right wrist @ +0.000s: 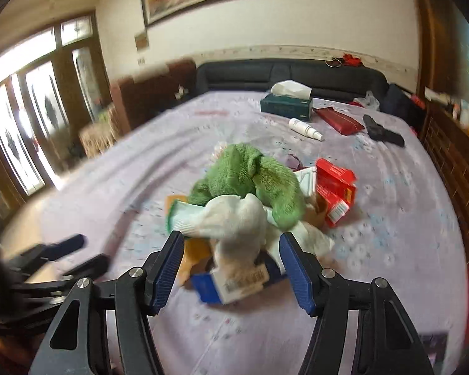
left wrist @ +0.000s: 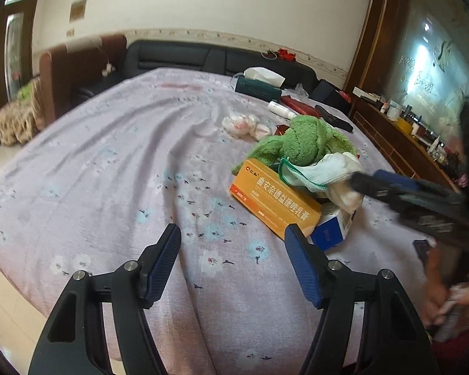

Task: Collect trash
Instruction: 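Grasp the orange ointment box with left tool while right tool grasps the white glove, then carry both items to the red wastebasket and open both tools to drop them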

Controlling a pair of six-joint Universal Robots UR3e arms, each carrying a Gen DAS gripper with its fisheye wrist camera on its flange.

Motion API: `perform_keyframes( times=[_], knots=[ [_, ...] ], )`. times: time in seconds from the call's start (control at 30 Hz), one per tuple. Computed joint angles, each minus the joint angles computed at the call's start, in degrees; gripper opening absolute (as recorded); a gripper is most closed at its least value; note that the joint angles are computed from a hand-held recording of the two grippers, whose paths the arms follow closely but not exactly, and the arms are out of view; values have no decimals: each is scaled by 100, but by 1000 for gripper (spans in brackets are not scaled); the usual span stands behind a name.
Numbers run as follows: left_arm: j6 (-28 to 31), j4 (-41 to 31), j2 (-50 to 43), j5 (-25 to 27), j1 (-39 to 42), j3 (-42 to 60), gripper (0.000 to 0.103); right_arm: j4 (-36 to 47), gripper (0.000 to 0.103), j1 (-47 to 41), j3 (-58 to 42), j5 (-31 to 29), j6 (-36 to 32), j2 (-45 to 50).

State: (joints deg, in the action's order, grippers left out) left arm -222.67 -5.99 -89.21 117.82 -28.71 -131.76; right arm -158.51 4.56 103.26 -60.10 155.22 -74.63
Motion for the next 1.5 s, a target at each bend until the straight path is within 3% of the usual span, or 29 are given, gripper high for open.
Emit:
perform_keyframes(
  times=[0.07, 0.1, 0.13, 0.2, 0.33, 0.53, 0.73, 0.87, 1.03, 1.33, 1.5],
  knots=[
    [24, 36, 125, -236, 150, -87, 68, 137, 57, 134, -335, -74, -65, 337],
    [35, 25, 155, -294, 190, -95, 68, 162, 31, 196, -433, -231, -10, 438],
    [65, 17, 185, -368, 246, -87, 68, 243, 23, 168, -463, -193, 47, 463],
    [108, 4, 175, -476, 310, -40, 73, 28, 21, -165, -16, 399, 118, 179],
    [163, -16, -10, -834, 533, 189, 78, -499, 19, -608, 772, 885, 196, -459],
    [107, -279, -472, -1411, 944, 746, 78, -152, 19, -1418, 1345, 1589, 78, -1243],
    [-120, -484, -1094, -2181, 1496, 1354, 78, -300, 19, -1965, 1798, 1901, 82, -1616],
    [-235, -618, -1615, -2319, 1616, 1802, 78, -176, 19, -2226, 1984, 2156, -73, -1776],
    [7, -892, -2183, -1926, 1343, 2494, 68, 54, 19, -2440, 2093, 2392, -293, -1833],
    [436, -716, -2175, -1032, 803, 2457, 50, -308, 19, -2522, 2297, 2318, -240, -1708],
    [551, -512, -1978, -339, 424, 2351, 49, -346, 19, -2502, 2318, 2276, -205, -1647]
  ],
)
